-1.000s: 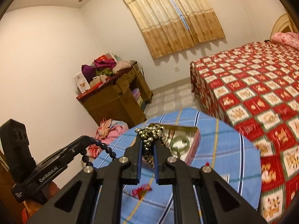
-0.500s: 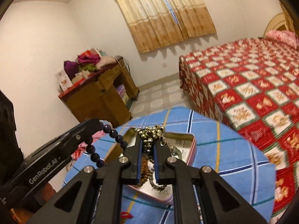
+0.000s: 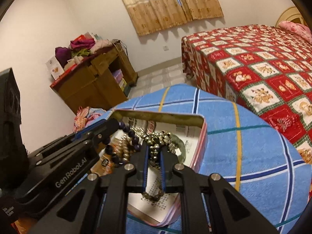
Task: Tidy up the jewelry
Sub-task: 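Open both tools to drop the bracelet and chain into the tin, then grasp the red string charm with the right tool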
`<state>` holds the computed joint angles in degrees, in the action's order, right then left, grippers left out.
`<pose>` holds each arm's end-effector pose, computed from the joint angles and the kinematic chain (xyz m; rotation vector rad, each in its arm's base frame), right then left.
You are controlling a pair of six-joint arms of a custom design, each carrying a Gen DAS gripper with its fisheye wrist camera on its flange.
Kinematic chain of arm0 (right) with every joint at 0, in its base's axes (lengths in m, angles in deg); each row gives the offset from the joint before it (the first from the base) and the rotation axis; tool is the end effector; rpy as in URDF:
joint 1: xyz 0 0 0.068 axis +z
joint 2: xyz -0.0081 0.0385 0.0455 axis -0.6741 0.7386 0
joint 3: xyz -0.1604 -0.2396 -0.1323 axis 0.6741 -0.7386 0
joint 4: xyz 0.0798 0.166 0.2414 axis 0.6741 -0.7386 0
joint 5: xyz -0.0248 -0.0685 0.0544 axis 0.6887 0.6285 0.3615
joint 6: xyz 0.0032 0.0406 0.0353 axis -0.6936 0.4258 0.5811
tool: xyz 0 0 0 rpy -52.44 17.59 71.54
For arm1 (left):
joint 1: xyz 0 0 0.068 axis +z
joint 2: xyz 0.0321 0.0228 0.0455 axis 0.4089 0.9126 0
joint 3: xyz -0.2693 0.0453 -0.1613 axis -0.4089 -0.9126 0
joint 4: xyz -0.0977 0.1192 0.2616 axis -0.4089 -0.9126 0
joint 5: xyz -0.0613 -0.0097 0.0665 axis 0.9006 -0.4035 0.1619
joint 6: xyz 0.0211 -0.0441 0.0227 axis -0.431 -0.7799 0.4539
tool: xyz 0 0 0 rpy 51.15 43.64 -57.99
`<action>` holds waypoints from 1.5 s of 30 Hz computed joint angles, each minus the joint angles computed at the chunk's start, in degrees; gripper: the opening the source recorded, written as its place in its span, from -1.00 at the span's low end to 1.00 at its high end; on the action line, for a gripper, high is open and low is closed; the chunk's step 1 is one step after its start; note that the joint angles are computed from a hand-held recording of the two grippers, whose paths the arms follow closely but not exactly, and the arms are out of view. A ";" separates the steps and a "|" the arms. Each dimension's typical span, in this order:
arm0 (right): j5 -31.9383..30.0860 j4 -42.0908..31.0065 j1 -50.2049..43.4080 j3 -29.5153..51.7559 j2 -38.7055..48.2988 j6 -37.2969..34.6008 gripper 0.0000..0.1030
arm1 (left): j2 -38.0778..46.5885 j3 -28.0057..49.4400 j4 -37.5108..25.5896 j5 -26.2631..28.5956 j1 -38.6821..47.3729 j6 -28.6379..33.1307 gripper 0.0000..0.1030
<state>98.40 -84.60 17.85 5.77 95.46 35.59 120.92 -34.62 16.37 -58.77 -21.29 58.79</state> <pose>0.1227 0.1622 0.1476 0.6787 2.1276 0.2071 0.2337 -0.2405 0.1719 0.8829 2.1428 -0.5108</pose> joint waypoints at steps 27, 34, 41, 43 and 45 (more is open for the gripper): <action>10.50 -43.46 28.65 14.30 5.29 49.16 0.28 | -23.11 -8.07 -15.85 -18.91 -4.59 -2.26 0.45; 5.85 -47.06 37.02 17.84 14.05 60.22 0.28 | -42.36 -19.61 -24.89 -14.50 3.19 -2.22 0.45; 2.94 -41.43 39.66 19.37 19.25 57.51 0.28 | -58.52 -26.90 -37.54 0.09 25.39 1.44 0.45; 2.74 -39.21 39.35 19.88 20.23 54.72 0.26 | -60.50 -27.67 -39.52 2.65 29.55 2.74 0.45; 2.41 -36.49 38.73 20.30 20.95 51.03 0.19 | -62.65 -28.17 -41.29 4.34 31.74 4.05 0.45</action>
<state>100.81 -121.08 56.58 26.07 116.41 86.61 58.27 -62.79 -24.92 -54.43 10.45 62.85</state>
